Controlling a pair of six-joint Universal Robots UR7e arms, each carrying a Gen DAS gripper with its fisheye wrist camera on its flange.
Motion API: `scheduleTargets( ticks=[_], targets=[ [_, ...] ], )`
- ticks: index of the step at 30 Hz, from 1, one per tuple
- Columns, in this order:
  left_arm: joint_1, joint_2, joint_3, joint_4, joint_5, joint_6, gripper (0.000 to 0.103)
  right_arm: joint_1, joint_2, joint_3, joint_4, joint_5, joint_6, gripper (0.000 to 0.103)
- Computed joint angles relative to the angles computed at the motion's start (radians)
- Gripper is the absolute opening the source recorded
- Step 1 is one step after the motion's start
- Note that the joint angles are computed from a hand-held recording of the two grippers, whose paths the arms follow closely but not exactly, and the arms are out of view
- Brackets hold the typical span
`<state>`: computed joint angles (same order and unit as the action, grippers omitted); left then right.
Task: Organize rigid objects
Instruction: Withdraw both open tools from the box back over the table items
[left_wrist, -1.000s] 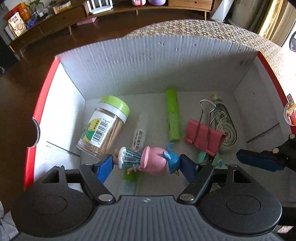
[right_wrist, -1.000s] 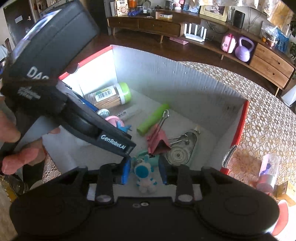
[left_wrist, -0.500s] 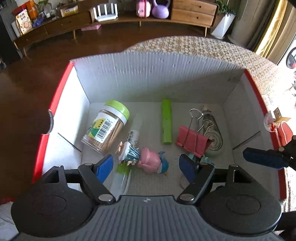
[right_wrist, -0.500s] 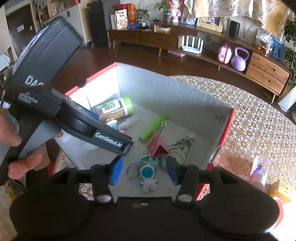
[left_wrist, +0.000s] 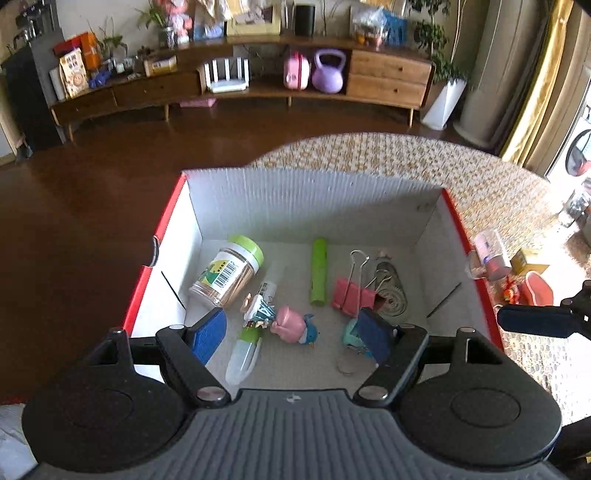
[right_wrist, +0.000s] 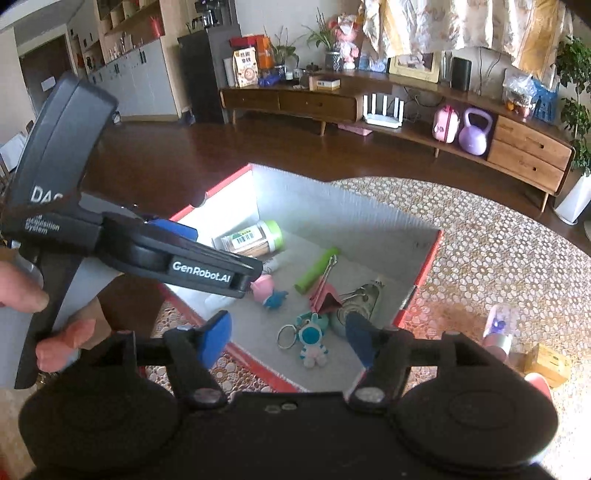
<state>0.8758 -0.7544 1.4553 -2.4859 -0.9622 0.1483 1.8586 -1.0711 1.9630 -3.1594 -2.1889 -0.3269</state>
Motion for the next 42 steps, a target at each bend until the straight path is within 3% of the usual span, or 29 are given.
scheduleTargets(
  ticks=[10,16,27,31,35,42],
  targets=[
    [-0.065,-0.092,0.152,-0.162,-0.023,0.043,0.078,0.019,-0.111,0.116,-0.063,0.031,0.04,0.09],
    [-0.101,-0.124,0.227,-0.246,-0.042,0.061,0.083,0.038,-0.167,0.182,-0.132,0.008,0.048,0.101],
    [-0.161,-0.137,0.33,-0.352,-0.109,0.023,0.083,0.034,-0.254,0.31,-0.299,-0.038,-0.035,0.102],
    [-0.185,-0.122,0.35,-0.41,-0.12,0.022,0.085,0.005,-0.298,0.357,-0.33,-0.033,-0.046,0.102],
    [-0.198,-0.092,0.359,-0.468,-0.153,0.028,0.098,-0.032,-0.338,0.397,-0.37,-0.029,-0.078,0.102],
    [-0.208,-0.021,0.335,-0.479,-0.202,0.01,0.099,-0.113,-0.382,0.454,-0.455,-0.011,-0.166,0.102]
  ],
)
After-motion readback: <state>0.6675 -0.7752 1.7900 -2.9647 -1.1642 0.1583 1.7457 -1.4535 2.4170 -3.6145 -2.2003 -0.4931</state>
